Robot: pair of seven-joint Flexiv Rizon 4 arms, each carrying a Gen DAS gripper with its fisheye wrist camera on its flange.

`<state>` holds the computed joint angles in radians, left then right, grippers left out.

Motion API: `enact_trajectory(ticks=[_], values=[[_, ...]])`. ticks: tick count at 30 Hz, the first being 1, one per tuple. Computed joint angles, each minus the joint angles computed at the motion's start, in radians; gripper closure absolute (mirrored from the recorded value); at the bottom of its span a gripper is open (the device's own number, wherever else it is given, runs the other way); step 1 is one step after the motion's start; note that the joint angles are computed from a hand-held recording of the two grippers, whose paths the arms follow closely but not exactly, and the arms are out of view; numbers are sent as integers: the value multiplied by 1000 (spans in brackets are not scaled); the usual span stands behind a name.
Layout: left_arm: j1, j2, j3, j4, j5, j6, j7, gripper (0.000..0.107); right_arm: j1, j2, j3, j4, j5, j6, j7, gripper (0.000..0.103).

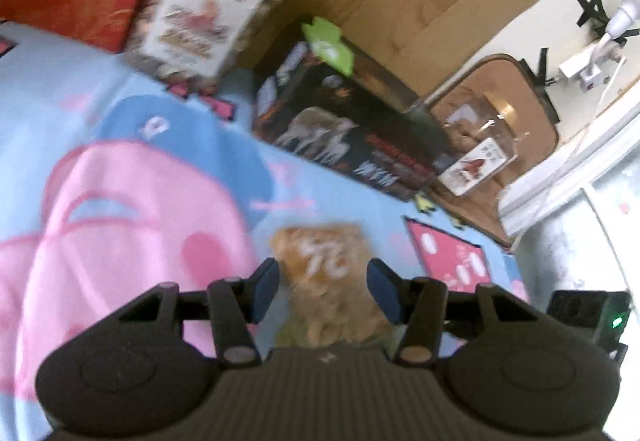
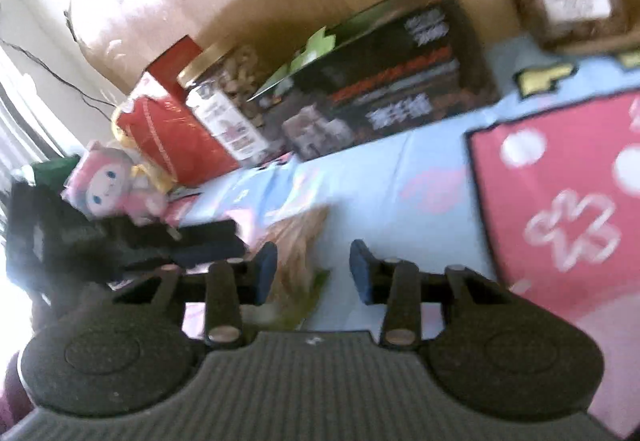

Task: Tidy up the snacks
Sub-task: 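Move the left tool to the clear nut bag and grasp its edge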

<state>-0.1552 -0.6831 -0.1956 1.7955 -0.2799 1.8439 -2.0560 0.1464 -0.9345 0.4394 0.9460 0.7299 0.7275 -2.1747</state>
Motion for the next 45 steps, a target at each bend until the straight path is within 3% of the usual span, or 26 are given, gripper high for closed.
enact_trajectory(ticks=[3,7,12,18,25,29,36,38,40,42,45], values=[[18,1,-29,32,9,56,-31,60,18,15,-12,20,-10,12,30,78],[22,20,-36,73,27,84,-63,60,42,70,-8,107,-37,128,-69,79],[-13,65,-11,149,40,154,-101,60,-25,155,69,231,24,191,-225,80],[-49,111,7,250,56,254,-163,60,-110,216,91,296,134,54,-309,80],[-37,97,-8,289,86,282,-235,62,-64,208,9,309,125,-33,-207,78],[-22,95,-14,302,116,301,-267,62,-73,199,-7,293,140,-91,-125,69],[-13,100,-11,306,161,298,-259,61,-92,162,-19,242,182,-126,-1,71],[-1,90,-21,303,178,311,-265,65,-78,150,-17,223,176,-125,3,72],[-35,92,7,306,145,309,-252,81,-60,151,-15,224,164,-106,-16,73],[-17,93,-11,316,148,314,-275,82,-51,152,-13,224,150,-113,-17,82],[53,91,-66,309,224,325,-321,85,-55,155,-5,227,150,-114,-38,82]])
